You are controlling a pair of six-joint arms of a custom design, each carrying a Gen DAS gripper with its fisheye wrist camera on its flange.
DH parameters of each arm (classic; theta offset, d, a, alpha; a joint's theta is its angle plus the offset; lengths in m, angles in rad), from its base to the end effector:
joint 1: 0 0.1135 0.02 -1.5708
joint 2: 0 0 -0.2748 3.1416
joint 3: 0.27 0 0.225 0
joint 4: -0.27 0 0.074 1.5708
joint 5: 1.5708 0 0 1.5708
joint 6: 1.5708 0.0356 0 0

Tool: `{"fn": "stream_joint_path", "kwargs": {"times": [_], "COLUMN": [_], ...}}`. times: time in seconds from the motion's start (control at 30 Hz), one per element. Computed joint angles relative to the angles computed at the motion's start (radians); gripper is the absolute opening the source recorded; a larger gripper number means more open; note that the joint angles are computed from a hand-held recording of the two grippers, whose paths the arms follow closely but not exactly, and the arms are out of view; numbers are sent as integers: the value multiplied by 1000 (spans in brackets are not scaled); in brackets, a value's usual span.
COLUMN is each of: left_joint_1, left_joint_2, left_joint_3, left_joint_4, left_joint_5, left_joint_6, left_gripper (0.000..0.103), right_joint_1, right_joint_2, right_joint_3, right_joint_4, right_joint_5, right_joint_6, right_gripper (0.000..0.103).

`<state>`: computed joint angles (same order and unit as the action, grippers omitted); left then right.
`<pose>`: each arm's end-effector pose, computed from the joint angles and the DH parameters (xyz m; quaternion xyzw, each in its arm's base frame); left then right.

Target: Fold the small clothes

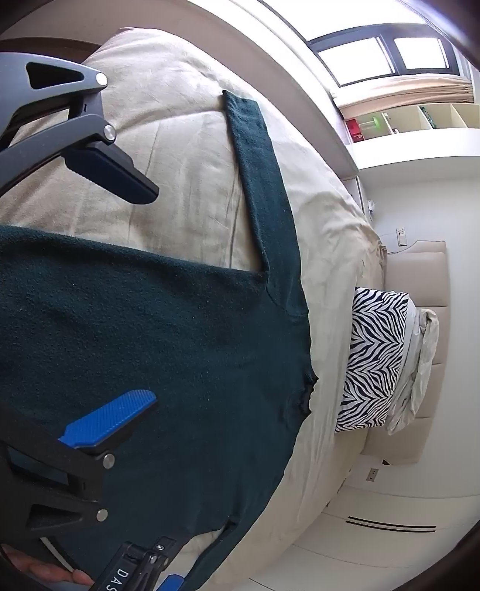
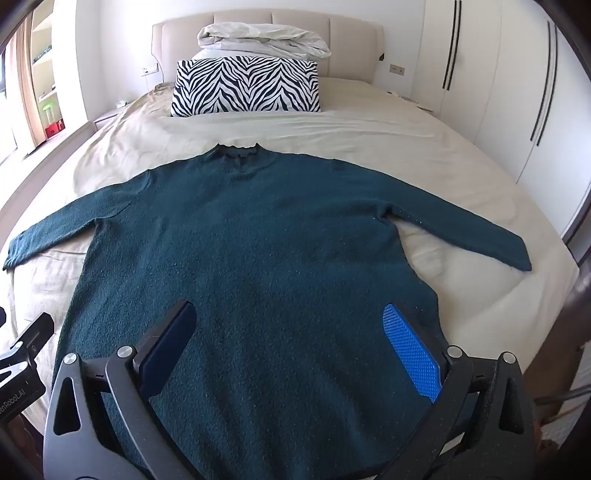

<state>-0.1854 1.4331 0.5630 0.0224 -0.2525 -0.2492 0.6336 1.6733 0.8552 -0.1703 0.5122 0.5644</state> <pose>0.2373 -0.0355 0.1773 -0.0741 0.9260 0.0393 0.3680 0.2504 0.1623 0.1819 0.0406 0.9286 -0.0438 0.3662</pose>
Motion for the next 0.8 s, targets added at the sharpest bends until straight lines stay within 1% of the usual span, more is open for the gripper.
{"fn": "stream_joint_path", "kwargs": {"times": [0.1,0.2,0.3,0.6,0.8], "left_joint_1": [0,0,-1,-4,-26], "left_joint_2": [0,1,2,6,5], "left_joint_3": [-1,1,3,5,-27], "left_joint_4": [2,-3,-5,-6,19], "left_joint_5": [-1,0,1,1,-12], "left_joint_6": [-1,-2,-1,-5,-24], "left_gripper": [103,103,103,103,103], "right_joint_1": [31,40,23,30,32], "right_joint_2": [14,26,13,27,31], "right_joint_3": [-3,-7,1,2,-1], "right_joint_4": [5,16,-3,-2,3], "right_joint_5": [17,28,9,11,9], "right_joint_6": [28,26,8,20,23], "right_gripper": [103,103,103,103,103]}}
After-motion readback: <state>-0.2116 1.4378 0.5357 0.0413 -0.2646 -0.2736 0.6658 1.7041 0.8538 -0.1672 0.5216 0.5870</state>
